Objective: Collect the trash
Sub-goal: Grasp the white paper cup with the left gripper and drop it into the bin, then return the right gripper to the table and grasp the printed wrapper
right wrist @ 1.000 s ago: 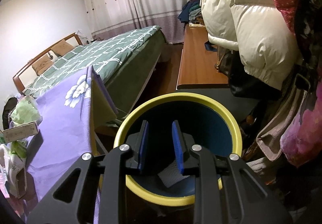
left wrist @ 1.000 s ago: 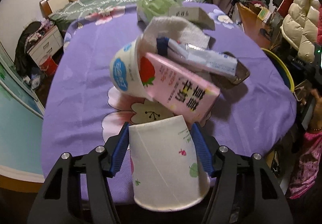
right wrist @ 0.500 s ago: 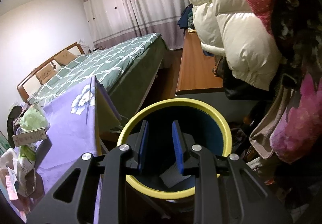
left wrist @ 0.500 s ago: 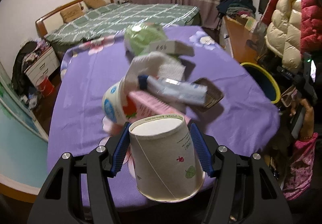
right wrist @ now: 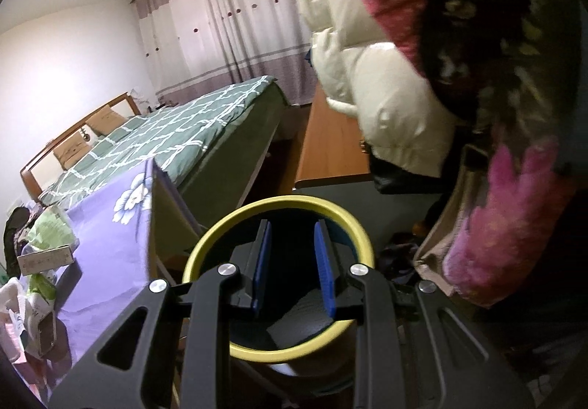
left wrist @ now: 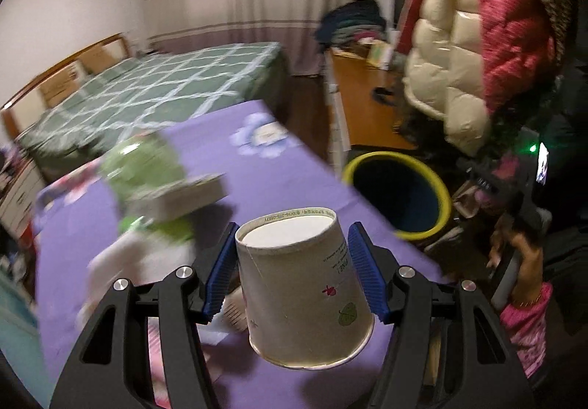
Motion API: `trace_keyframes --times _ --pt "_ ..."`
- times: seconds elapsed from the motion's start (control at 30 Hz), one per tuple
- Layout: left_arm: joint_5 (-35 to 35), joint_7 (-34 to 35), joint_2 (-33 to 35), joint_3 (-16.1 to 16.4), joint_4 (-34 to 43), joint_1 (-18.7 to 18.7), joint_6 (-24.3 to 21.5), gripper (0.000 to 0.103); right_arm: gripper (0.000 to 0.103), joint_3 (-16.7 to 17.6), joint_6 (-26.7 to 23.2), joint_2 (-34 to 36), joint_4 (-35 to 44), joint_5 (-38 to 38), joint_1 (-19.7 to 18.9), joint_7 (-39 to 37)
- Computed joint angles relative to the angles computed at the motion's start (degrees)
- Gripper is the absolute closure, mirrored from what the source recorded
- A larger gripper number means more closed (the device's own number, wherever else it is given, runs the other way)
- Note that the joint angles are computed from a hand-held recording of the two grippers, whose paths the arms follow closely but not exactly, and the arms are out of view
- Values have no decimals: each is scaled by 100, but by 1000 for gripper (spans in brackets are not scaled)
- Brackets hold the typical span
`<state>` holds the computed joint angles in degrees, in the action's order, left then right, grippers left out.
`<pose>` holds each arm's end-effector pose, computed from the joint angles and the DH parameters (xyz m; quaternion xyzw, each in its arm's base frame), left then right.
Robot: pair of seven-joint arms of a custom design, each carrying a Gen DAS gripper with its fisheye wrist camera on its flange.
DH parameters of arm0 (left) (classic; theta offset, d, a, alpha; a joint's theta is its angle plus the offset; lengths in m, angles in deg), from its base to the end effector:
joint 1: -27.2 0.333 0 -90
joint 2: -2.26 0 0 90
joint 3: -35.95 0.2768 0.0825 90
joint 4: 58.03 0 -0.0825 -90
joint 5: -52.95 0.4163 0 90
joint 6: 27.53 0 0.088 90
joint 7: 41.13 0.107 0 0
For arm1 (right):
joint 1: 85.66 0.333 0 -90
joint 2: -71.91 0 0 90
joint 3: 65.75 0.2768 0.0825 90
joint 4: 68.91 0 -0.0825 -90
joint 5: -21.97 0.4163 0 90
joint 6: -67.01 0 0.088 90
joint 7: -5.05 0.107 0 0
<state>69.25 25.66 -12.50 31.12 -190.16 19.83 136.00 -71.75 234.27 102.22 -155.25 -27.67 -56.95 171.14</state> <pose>0.5381 -0.1337 0.4901 -0.6308 0.6654 -0.2972 0.2665 0.6660 0.3454 0.3970 -0.5833 0.6607 -0.2478 0.4023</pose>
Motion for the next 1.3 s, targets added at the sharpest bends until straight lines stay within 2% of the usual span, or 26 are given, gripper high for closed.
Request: trace_keyframes --times 0.07,0.17,0.37,0.47,0.63,0.67,0.7,0.73,0.83,0.9,1.07,1.3 --pt "-248 323 546 20 538 -182 54 43 80 -78 39 -70 -103 -68 11 128" --pt "-365 554 1425 -203 1463 -206 30 43 80 -182 85 -179 -254 -238 14 346" --pt "24 373 3030 -601 3226 -163 -413 43 80 -200 179 -264 -443 -414 -97 559" --pt "262 241 3813 -645 4178 -291 -718 43 80 -194 246 -307 -568 -451 -173 659" --pt "473 143 4696 -620 5262 -487 -998 42 79 -201 237 -340 -702 -496 -229 788" --pt "583 62 4912 -548 5551 -594 -1078 33 76 -197 236 -337 -712 -508 -233 814" --pt "633 27 4981 -524 5640 -622 -1085 20 76 -189 235 -330 -710 -516 -237 829" --pt "769 -125 5055 -420 5738 -720 -1057 16 75 -184 222 -329 -712 -526 -235 843" --pt "1020 -418 4918 -303 5590 -794 -938 16 75 -152 211 -354 -732 -555 -233 865" --pt "1208 -654 4542 -243 5129 -786 -704 16 75 -119 237 -356 -727 -554 -233 848" --pt "2001 -1668 3134 -14 3484 -729 -93 9 72 21 304 -355 -722 -455 -230 629" --pt "3198 -3083 1304 -68 1561 -195 206 5 70 316 306 -276 -576 -31 -191 -143"
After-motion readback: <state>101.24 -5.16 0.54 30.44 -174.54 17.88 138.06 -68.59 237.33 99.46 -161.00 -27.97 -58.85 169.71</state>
